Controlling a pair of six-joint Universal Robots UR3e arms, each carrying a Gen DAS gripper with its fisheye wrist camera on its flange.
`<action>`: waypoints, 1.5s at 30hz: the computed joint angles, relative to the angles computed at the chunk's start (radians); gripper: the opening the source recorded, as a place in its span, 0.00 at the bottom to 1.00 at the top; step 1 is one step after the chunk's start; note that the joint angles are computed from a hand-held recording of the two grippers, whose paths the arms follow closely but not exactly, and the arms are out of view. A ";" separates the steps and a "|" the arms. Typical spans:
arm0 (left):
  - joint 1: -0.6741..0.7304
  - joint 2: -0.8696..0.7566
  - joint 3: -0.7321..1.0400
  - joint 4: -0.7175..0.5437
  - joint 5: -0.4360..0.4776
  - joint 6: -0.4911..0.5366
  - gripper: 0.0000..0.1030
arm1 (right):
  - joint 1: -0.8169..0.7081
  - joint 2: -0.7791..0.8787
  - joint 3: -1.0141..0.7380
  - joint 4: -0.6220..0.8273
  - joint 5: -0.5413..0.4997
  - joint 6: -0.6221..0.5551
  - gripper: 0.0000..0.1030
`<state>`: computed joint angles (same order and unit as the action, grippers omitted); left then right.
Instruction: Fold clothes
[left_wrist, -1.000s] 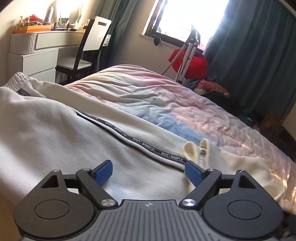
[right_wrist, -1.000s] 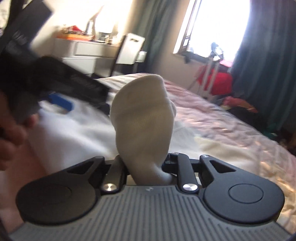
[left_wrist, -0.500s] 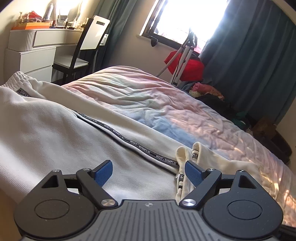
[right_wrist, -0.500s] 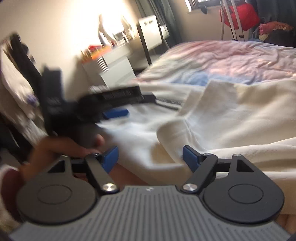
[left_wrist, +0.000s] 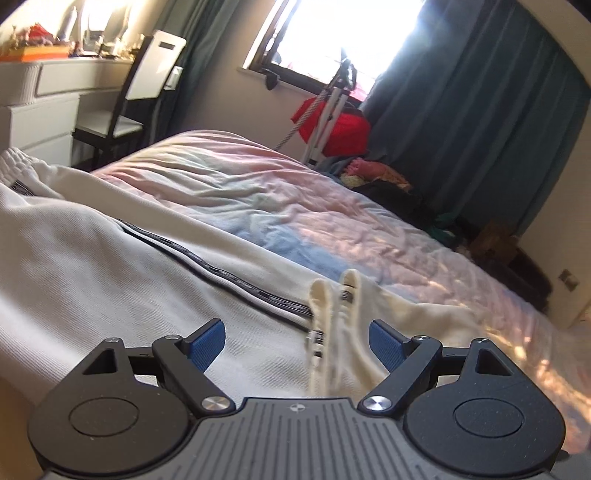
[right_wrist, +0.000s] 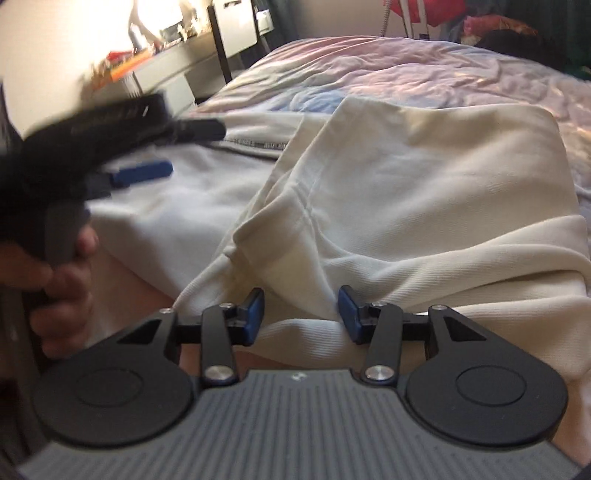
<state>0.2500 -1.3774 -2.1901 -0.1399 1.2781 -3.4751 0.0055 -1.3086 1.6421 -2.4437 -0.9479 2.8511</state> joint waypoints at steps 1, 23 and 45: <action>0.022 0.015 -0.013 -0.005 -0.060 0.006 0.84 | -0.029 -0.015 0.000 0.023 0.037 0.020 0.45; 0.069 -0.121 -0.077 0.389 -0.417 -0.041 0.06 | -0.320 0.112 0.042 0.006 0.491 0.504 0.84; -0.101 0.019 0.013 -0.285 -0.086 0.238 0.06 | -0.226 0.072 0.074 -0.453 0.340 0.502 0.66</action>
<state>0.1489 -1.3585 -2.1773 -0.4251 1.1923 -3.2373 -0.2204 -1.2366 1.7166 -2.8968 -0.6082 3.3527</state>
